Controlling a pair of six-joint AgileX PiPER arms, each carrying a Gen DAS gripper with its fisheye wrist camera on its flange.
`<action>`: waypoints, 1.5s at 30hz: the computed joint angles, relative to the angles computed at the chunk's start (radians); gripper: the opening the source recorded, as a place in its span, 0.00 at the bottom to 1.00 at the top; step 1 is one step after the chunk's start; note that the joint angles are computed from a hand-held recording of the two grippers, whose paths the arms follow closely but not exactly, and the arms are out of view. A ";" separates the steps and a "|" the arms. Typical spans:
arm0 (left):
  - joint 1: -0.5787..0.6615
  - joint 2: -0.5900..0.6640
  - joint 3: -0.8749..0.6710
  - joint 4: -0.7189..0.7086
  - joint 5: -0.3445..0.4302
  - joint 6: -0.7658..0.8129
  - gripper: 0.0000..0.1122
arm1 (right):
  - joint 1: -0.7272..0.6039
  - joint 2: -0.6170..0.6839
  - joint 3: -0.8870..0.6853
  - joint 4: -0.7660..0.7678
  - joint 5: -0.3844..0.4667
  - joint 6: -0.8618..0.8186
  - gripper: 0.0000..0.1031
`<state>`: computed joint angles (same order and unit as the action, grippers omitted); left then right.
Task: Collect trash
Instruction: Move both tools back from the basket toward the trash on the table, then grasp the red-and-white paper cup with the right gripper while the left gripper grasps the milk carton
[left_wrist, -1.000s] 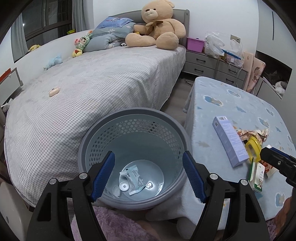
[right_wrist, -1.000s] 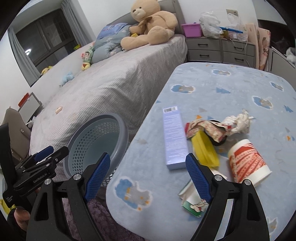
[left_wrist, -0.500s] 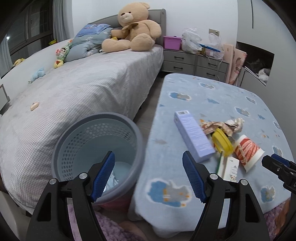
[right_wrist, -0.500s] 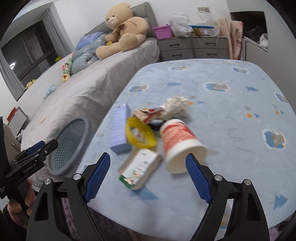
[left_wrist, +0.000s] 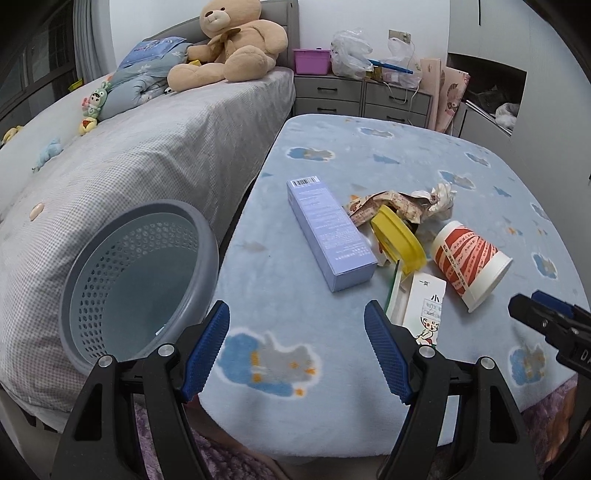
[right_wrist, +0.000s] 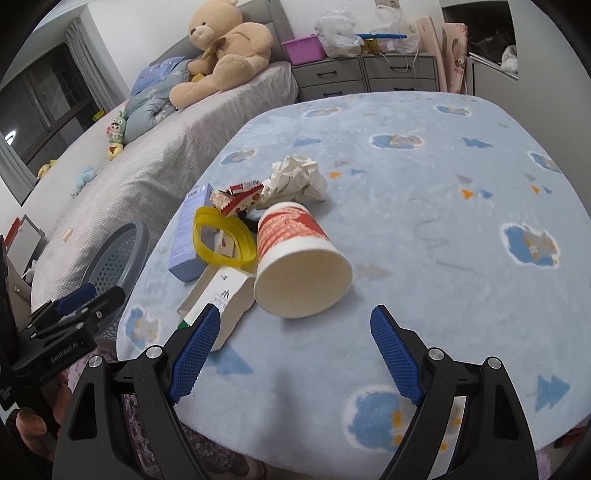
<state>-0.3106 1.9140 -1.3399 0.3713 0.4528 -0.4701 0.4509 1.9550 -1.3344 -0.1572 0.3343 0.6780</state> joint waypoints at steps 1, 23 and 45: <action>-0.003 0.002 -0.003 0.003 0.003 -0.004 0.64 | 0.000 0.011 -0.022 -0.004 0.013 -0.007 0.79; -0.019 0.020 -0.018 -0.030 0.024 0.013 0.64 | -0.045 0.366 -0.627 0.110 0.473 -0.290 0.78; -0.034 0.069 -0.072 -0.314 0.048 0.321 0.68 | -0.081 0.080 -0.125 0.200 0.135 -0.226 0.66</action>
